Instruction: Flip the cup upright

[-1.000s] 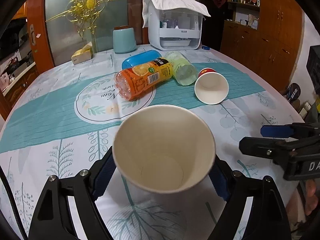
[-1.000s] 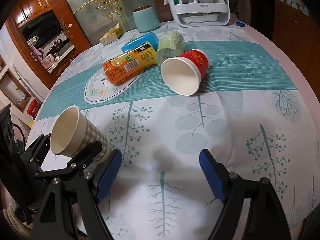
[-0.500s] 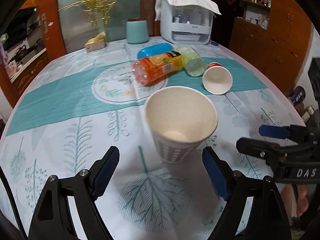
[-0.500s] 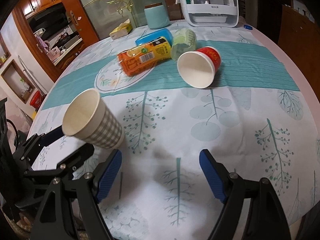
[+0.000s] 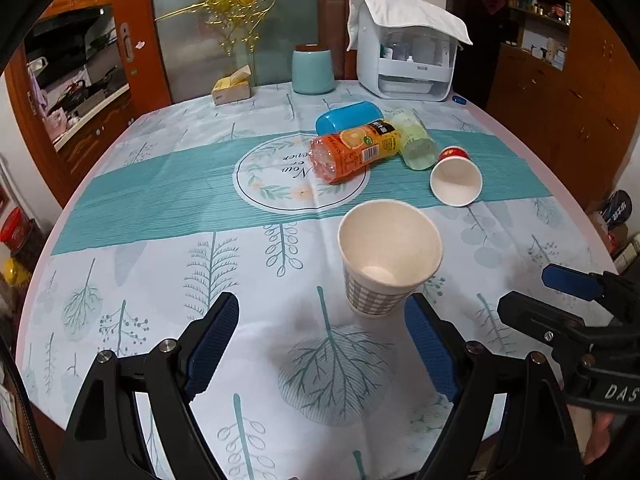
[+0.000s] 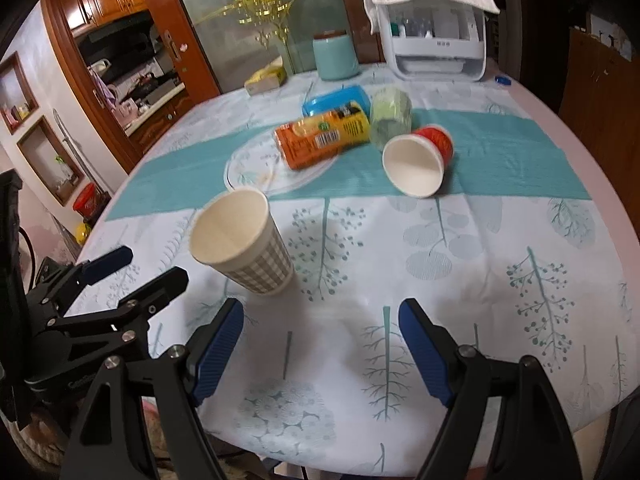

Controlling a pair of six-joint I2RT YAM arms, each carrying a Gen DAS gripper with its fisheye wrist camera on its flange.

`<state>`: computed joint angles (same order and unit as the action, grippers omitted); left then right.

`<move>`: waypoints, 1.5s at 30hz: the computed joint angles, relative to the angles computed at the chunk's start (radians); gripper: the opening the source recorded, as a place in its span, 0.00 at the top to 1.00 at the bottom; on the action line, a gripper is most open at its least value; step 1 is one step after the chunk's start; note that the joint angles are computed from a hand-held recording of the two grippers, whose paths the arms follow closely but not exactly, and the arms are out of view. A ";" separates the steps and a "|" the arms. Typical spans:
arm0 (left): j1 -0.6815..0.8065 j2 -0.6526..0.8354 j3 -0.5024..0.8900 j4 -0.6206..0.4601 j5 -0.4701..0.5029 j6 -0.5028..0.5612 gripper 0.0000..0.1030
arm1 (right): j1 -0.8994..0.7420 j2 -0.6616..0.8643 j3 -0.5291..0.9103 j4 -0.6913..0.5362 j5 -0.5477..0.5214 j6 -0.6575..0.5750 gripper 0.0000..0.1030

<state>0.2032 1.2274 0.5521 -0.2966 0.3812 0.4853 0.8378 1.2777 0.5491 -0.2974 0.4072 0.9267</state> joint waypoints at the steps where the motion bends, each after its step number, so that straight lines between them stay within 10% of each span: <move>1: -0.006 -0.016 0.009 -0.023 -0.008 -0.008 0.19 | 0.006 -0.014 0.005 -0.013 0.007 0.005 0.22; 45: -0.035 -0.046 0.136 -0.179 -0.074 -0.132 0.17 | 0.039 -0.030 0.134 -0.160 0.131 -0.004 0.22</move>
